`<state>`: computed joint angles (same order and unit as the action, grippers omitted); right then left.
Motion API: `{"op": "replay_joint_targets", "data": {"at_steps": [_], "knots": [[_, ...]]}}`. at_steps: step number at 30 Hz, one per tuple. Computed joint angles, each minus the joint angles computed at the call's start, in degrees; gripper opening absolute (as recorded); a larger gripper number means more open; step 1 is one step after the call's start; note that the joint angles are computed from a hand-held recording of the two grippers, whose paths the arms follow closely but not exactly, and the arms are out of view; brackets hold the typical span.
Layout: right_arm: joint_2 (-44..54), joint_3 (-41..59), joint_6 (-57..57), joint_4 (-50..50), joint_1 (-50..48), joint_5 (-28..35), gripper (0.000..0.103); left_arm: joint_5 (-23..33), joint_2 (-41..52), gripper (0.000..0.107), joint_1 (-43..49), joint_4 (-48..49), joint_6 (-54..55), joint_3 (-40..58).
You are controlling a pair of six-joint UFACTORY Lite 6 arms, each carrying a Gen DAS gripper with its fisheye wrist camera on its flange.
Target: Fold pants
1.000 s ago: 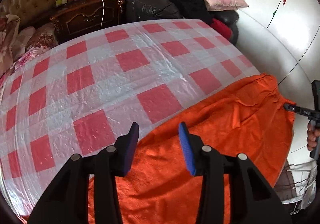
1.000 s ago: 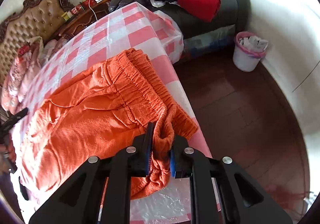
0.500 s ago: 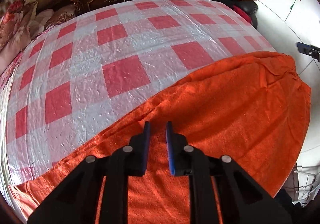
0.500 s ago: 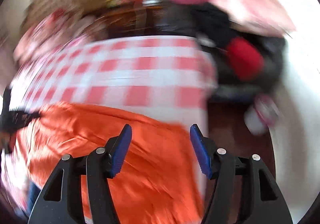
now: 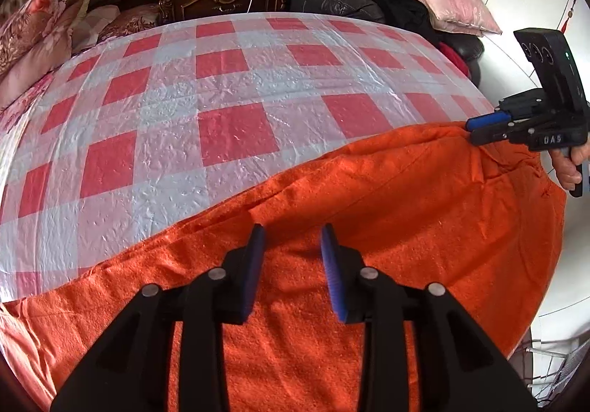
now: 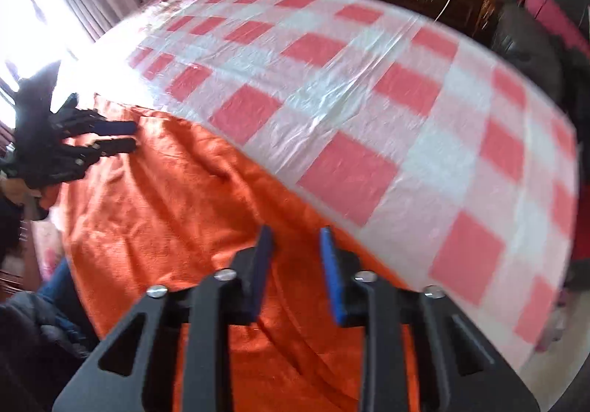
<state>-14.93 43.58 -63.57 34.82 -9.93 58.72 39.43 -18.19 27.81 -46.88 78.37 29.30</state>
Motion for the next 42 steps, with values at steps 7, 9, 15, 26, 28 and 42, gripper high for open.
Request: {"op": "replay_joint_targets", "data": {"at_steps": [7,9,15,26,28,42], "knots": [[3.75,3.72,-0.28,-2.75,-3.66,-0.31,0.028,1.56,-0.36,0.042,1.46,-3.07,3.91,-1.14],[2.93,1.97,2.76,-7.32,-0.40,-5.76,0.028,1.84,-0.43,0.043,1.83,-3.52,4.45,-1.30],[7.10,3.53,6.54,-6.47,-1.90,-10.25,0.000,0.01,0.21,0.043,1.55,-4.08,3.07,-0.61],[-3.78,0.28,-6.51,-2.63,-31.36,0.50,0.025,5.79,0.14,0.044,13.44,-3.95,5.91,1.79],[-3.19,-0.41,-8.51,-4.98,-35.05,-0.90,0.067,8.25,0.24,0.044,18.47,-3.95,7.35,2.01],[2.35,0.60,-7.78,-0.96,-42.57,-4.89,0.025,24.38,6.12,0.044,49.48,-0.70,15.01,9.78]]}}
